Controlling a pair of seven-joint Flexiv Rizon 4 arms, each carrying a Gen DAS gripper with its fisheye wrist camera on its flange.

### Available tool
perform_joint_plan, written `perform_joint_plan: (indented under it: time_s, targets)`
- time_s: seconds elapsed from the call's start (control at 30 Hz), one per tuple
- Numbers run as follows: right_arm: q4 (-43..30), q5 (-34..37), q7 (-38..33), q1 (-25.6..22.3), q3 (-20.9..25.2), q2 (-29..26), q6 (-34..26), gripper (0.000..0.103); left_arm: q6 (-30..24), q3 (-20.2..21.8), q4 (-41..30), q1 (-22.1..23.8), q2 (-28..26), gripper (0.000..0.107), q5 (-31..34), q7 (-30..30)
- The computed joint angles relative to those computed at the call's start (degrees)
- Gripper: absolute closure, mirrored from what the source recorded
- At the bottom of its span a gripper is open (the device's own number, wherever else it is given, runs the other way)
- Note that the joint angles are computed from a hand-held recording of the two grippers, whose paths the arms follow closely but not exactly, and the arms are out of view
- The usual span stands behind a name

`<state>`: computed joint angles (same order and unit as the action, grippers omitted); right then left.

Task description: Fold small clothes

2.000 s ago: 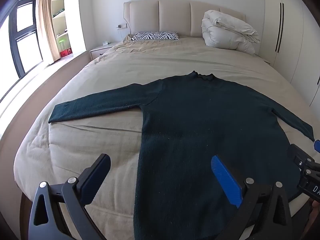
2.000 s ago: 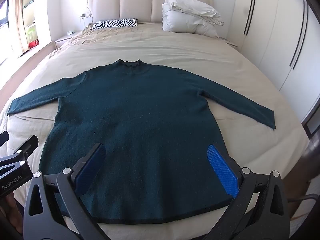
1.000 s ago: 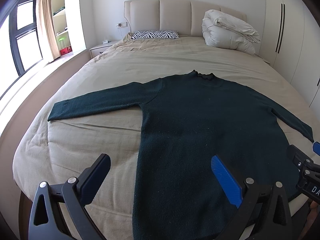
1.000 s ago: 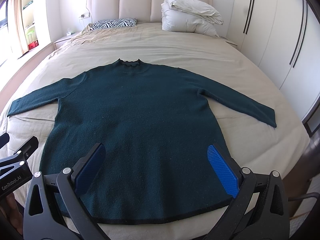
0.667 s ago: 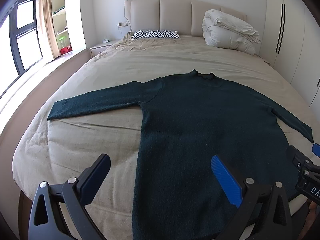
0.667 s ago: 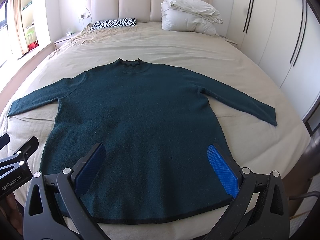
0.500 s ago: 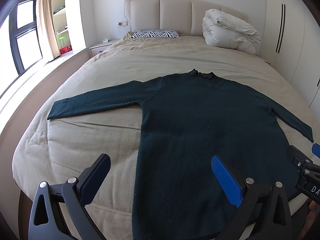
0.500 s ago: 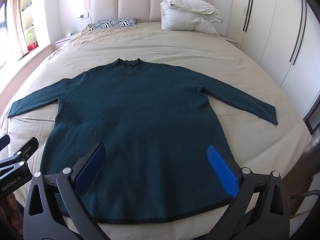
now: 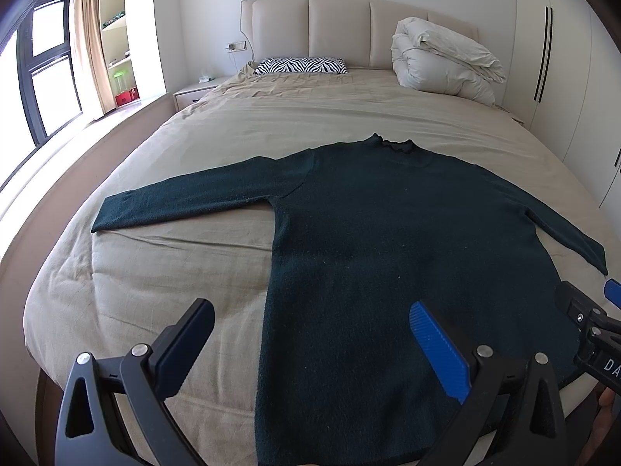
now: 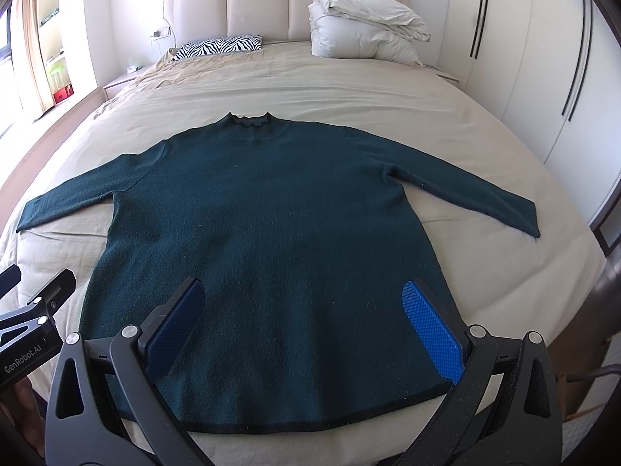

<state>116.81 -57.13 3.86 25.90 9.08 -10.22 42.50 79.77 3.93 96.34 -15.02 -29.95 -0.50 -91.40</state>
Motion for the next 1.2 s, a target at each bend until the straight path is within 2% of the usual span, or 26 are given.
perform_joint_plan:
  time_s: [0.6,0.73,0.9,0.97,1.03,1.13,1.2]
  targets:
    - [0.7,-0.2,1.3,-0.4,0.2,0.7,0.6,0.000,-0.3,0.5,-0.4,-0.5,-0.1,0.004,0.5,-0.7]
    - [0.8,-0.1,1.6,-0.4,0.2,0.8,0.8,0.000,-1.1,3.4,-1.7,-3.1,-0.3,0.004,2.7,-3.8]
    - [1.5,-0.3,2.5,-1.0,0.1,1.2,1.8,0.000,-1.7,2.9,-2.9,-3.1,-0.8,0.004,4.0,-5.1]
    - [2.2,-0.8,3.4,-1.5,-0.1,1.6,2.8,0.000,-1.3,1.1,-3.0,-1.8,-1.1,0.004,3.1,-4.2]
    - [3.5,-2.0,4.7,-2.6,-0.5,2.5,4.8,0.000,-1.0,-3.2,-2.9,1.3,-1.7,0.004,-0.2,-1.6]
    - [6.5,-6.9,9.5,-5.8,-2.0,4.3,11.1,0.000,-2.9,-7.4,-5.7,3.8,-4.0,0.004,-4.4,2.5]
    - [9.4,-13.9,16.3,-10.0,-4.1,6.2,18.3,0.000,-3.8,-10.6,-8.2,5.4,-6.0,0.004,-7.5,5.9]
